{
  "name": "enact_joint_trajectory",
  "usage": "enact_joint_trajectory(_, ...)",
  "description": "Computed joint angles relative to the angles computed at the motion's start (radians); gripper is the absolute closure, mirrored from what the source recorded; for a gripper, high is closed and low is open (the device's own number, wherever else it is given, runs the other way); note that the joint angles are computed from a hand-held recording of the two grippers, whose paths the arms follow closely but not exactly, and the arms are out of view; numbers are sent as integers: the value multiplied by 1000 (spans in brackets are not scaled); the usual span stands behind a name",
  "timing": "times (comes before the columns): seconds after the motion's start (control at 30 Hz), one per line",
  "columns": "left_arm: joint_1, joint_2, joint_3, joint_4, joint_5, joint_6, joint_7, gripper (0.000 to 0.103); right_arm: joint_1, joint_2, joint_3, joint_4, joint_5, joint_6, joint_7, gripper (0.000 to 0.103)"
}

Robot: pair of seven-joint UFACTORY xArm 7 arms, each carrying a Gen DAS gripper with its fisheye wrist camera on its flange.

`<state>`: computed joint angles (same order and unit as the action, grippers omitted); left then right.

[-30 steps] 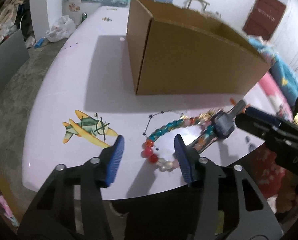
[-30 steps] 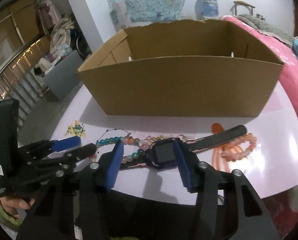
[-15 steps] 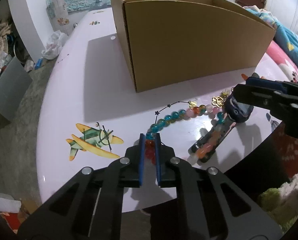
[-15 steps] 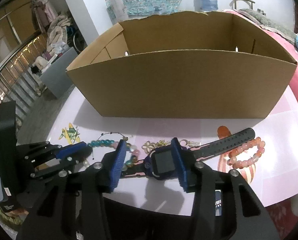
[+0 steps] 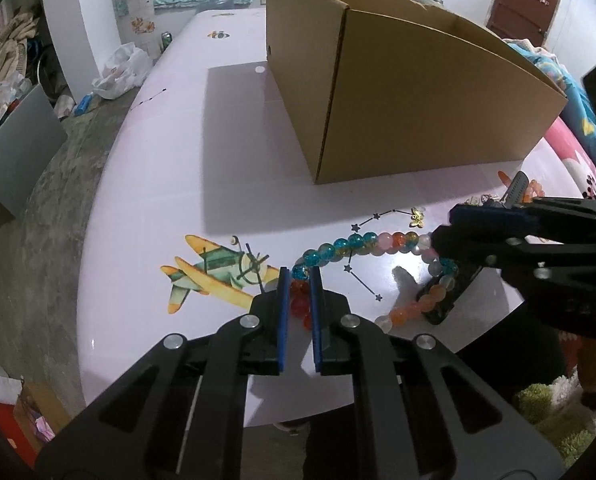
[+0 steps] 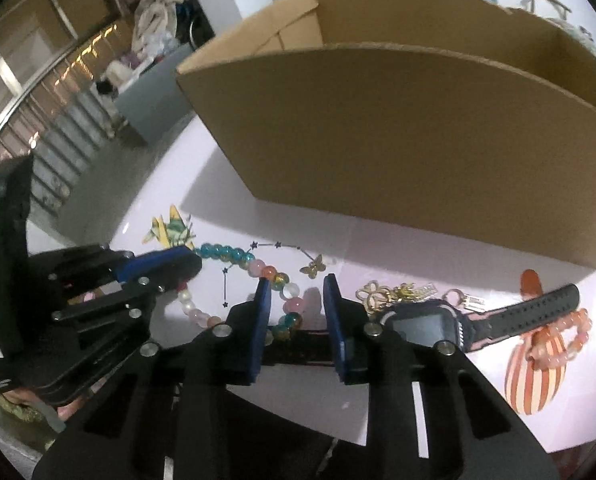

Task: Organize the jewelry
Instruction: 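Grasp the multicolour bead bracelet with the left tool, then carry the bead bracelet into the cardboard box and open the left tool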

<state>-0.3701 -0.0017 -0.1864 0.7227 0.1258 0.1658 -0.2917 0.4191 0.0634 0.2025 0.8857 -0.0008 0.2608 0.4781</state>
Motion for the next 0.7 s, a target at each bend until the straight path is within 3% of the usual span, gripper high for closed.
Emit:
enact_joint_trajectory(0.2, 1, -1, 2, -2, 15, -2, -10, 94, 8, 36, 5, 63, -4, 88, -65, 84)
enact_joint_trajectory(0.33, 3, -1, 3, -3, 38, -4, -31, 94, 24, 59, -9, 96, -80, 127, -34, 90)
enact_joint_trajectory(0.5, 9, 4, 7, 1, 172, -18, -143, 94, 15, 57, -3, 83, -44, 90, -47, 93)
enact_joint_trajectory(0.7, 7, -24, 2, -19, 131, -36, -121, 94, 1, 34, 10, 40, 52, 20, -85, 93)
